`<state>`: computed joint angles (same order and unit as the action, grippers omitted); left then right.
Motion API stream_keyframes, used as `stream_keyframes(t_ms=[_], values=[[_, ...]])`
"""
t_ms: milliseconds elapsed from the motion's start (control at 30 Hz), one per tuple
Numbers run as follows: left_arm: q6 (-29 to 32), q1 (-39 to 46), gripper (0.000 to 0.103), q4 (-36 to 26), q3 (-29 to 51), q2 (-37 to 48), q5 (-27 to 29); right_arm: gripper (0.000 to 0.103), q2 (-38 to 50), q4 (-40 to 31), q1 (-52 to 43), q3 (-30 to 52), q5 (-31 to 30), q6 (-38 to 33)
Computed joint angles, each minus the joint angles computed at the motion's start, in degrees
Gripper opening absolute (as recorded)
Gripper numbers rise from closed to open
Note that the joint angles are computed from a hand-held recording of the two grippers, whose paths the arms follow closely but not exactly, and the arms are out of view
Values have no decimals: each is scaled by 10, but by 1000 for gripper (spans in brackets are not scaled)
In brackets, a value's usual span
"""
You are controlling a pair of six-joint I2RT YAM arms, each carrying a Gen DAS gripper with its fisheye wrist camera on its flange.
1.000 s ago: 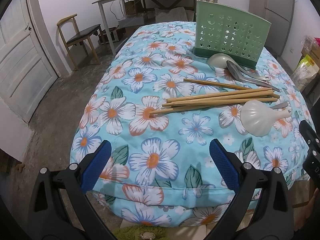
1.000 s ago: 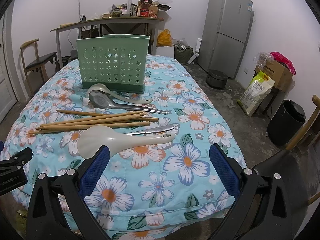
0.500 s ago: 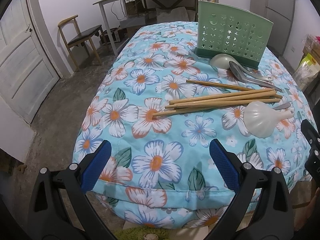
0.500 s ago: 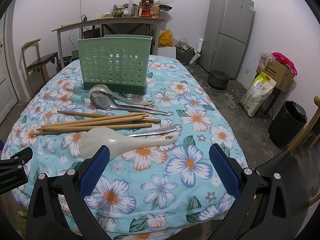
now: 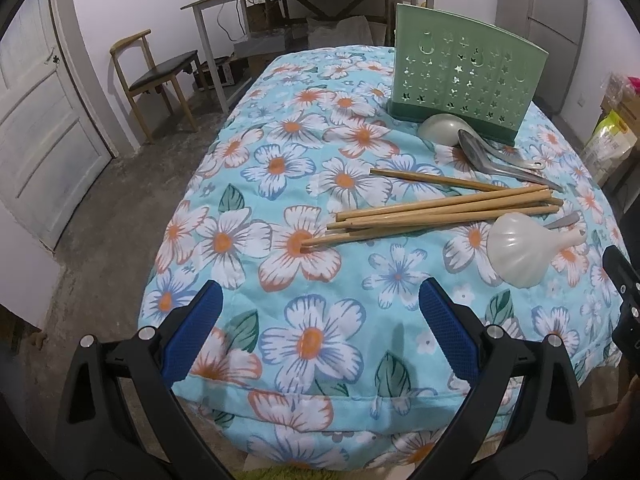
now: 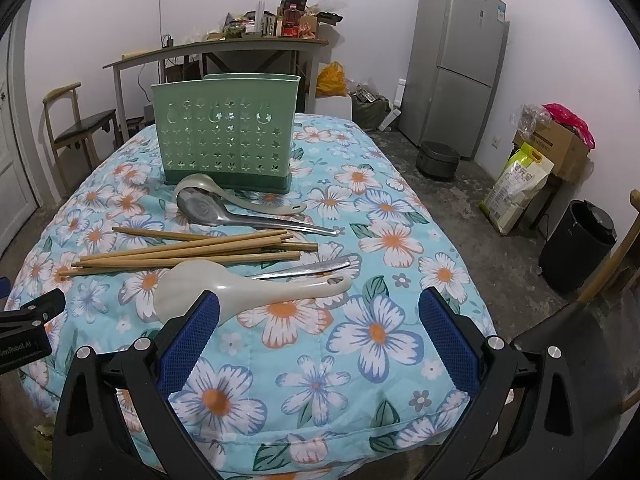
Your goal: Organize utensils
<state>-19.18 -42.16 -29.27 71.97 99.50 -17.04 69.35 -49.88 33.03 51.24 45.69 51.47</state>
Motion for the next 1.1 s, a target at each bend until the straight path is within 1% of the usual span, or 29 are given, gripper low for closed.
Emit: stream_keyframes(t_ms=[100, 167, 367, 400, 567, 700, 800, 900, 967, 1000, 1100], values=[[13, 5, 95, 11, -1, 6, 37, 97, -3, 15, -12, -10, -15, -10], [24, 6, 95, 7, 7, 20, 66, 97, -4, 27, -21, -18, -28, -20], [55, 2, 95, -6, 36, 82, 102, 97, 3, 68, -46, -44, -62, -49], [58, 3, 95, 2, 33, 84, 103, 97, 2, 74, -50, -48, -66, -53], [66, 1, 95, 52, -7, 67, 100, 97, 4, 123, -85, -76, -113, -92], [70, -5, 96, 78, -27, 61, 88, 97, 12, 170, -119, -100, -180, -132], [77, -5, 96, 97, -40, 55, 86, 97, -8, 207, -131, -129, -200, -143], [82, -3, 96, 85, -36, 52, 92, 97, -23, 232, -138, -149, -210, -162], [83, 2, 96, 57, -13, 59, 103, 97, -30, 239, -142, -156, -215, -168], [83, 6, 94, 55, -10, 55, 116, 97, -33, 244, -146, -158, -221, -173], [87, 15, 94, 110, -36, 26, 166, 97, -43, 253, -159, -166, -240, -182]])
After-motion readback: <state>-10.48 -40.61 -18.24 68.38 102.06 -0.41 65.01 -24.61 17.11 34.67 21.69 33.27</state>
